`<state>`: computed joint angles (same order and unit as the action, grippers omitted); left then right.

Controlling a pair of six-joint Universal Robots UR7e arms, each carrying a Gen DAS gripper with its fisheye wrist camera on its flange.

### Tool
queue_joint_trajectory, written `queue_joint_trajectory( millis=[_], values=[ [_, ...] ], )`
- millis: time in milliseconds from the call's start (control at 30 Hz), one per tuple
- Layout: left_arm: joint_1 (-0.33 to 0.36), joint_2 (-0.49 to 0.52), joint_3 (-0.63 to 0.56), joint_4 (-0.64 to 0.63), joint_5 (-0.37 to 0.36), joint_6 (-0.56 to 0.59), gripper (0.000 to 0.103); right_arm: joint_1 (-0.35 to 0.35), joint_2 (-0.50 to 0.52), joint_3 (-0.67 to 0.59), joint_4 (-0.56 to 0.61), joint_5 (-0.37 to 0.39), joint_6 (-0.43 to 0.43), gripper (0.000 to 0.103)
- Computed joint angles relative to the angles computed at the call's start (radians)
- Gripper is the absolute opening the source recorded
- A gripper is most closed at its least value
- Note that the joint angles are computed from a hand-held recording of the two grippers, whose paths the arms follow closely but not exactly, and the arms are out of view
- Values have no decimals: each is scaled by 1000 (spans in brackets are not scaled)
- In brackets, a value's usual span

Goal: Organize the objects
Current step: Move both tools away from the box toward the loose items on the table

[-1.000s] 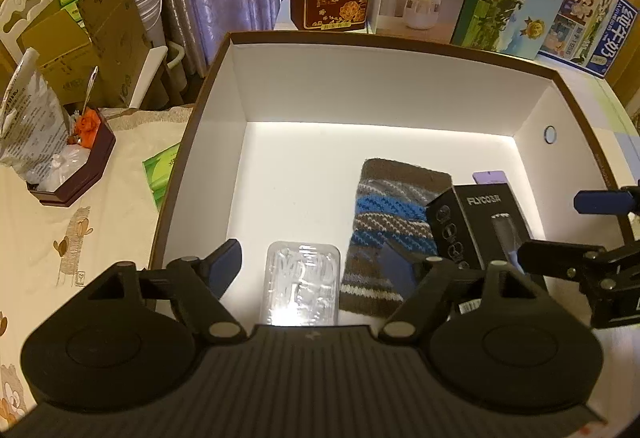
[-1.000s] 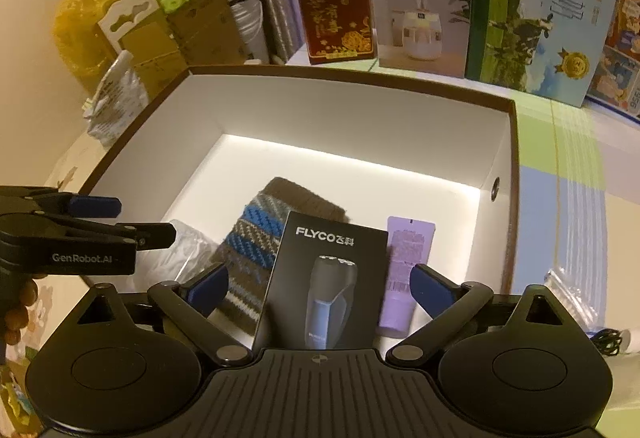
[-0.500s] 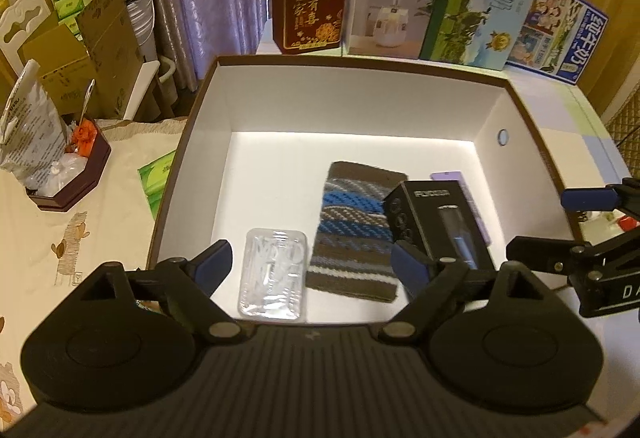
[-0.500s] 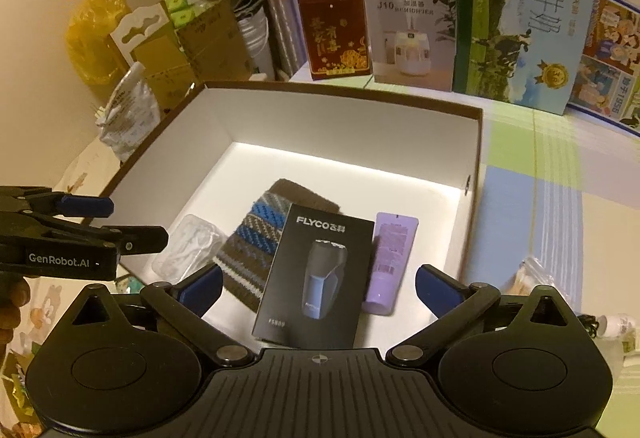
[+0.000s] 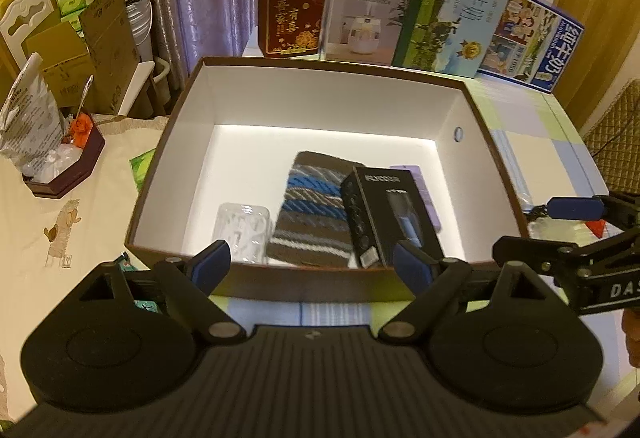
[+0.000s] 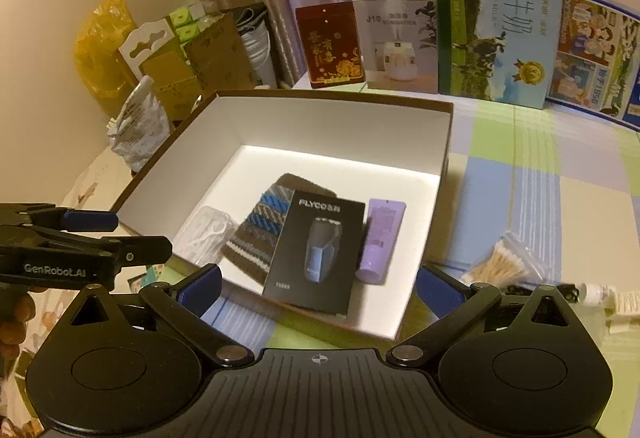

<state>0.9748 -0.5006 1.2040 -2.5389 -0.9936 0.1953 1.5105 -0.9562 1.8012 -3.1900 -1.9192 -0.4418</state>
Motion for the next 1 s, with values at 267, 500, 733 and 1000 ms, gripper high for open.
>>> queue_joint_trajectory(
  millis=[267, 500, 733, 1000],
  values=[
    [-33, -52, 125, -42, -2, -57, 87, -17, -63, 88, -24, 11, -3, 101],
    [-64, -77, 207, -62, 2, -102, 88, -38, -125, 165, -42, 26, -13, 101],
    [-100, -81, 259, -76, 3, -144, 88, -75, -205, 244, -43, 44, -25, 101],
    [-143, -73, 303, -86, 1, -188, 89, -122, -298, 316, -26, 65, -37, 101]
  ],
)
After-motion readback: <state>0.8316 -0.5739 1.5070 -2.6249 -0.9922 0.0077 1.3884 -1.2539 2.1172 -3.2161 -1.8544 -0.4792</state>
